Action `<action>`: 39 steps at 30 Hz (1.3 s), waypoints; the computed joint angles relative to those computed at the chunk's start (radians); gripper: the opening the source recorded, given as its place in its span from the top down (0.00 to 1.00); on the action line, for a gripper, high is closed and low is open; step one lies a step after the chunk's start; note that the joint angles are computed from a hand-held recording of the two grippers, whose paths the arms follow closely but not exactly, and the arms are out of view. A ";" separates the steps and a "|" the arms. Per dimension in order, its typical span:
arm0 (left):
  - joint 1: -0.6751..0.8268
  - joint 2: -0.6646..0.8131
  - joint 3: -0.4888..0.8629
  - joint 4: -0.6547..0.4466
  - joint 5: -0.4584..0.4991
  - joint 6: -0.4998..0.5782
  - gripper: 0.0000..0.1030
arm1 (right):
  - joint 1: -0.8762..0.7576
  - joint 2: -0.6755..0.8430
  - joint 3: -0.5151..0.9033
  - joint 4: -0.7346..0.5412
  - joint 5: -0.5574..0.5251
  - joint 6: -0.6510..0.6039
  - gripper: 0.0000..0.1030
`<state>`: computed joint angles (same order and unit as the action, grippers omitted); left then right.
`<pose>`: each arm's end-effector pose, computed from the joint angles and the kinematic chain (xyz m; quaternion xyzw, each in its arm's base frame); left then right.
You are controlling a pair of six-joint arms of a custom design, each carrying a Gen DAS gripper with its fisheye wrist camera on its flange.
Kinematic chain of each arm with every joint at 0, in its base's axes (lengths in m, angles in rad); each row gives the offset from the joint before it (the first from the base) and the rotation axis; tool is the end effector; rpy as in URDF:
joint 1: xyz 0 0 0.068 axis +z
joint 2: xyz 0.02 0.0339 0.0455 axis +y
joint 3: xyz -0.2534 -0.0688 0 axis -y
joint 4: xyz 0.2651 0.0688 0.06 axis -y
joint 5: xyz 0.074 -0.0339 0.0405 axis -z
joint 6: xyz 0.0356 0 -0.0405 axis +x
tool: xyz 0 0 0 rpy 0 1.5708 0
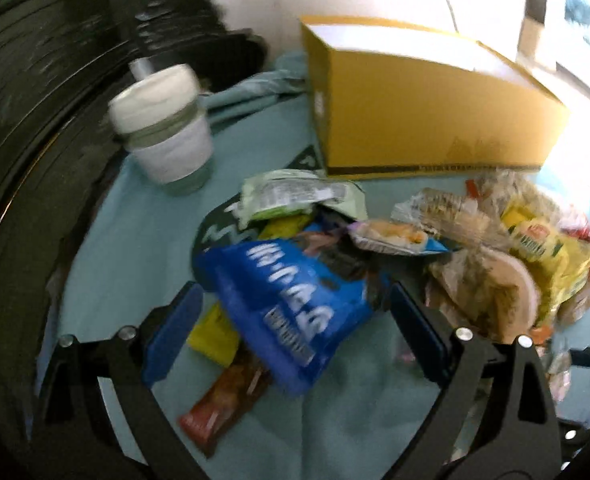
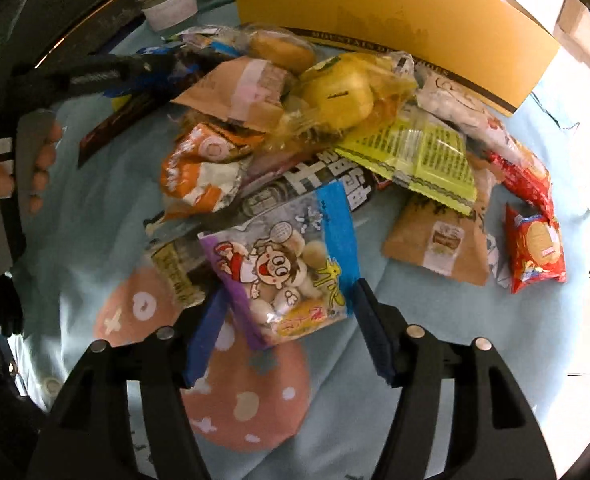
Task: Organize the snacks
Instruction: 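Grasp the cartoon-printed candy bag with the right tool while the left tool grasps the blue bag, then drop both bags into the yellow box by opening both tools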
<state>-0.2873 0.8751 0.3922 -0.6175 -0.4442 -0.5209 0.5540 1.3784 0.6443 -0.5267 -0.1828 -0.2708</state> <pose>0.1658 -0.0330 0.1434 -0.1615 0.9361 0.1076 0.2932 0.2022 0.1327 0.1254 -0.4073 0.8958 0.1110 0.1395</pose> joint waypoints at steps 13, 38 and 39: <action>0.010 -0.191 -0.110 0.060 0.181 0.035 0.68 | -0.156 -0.081 0.013 -0.086 -0.171 -0.008 0.71; -0.055 -0.234 -0.084 -0.003 0.117 -0.028 0.49 | -0.223 -0.214 0.021 -0.189 -0.233 -0.009 0.71; -0.054 -0.296 -0.083 -0.047 0.112 -0.057 0.49 | -0.222 -0.223 0.024 -0.192 -0.241 -0.007 0.71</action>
<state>-0.3414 0.5791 0.3091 -0.6645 -0.3317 -0.5774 0.3317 1.1556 0.6686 -0.7187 -0.4234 -0.2783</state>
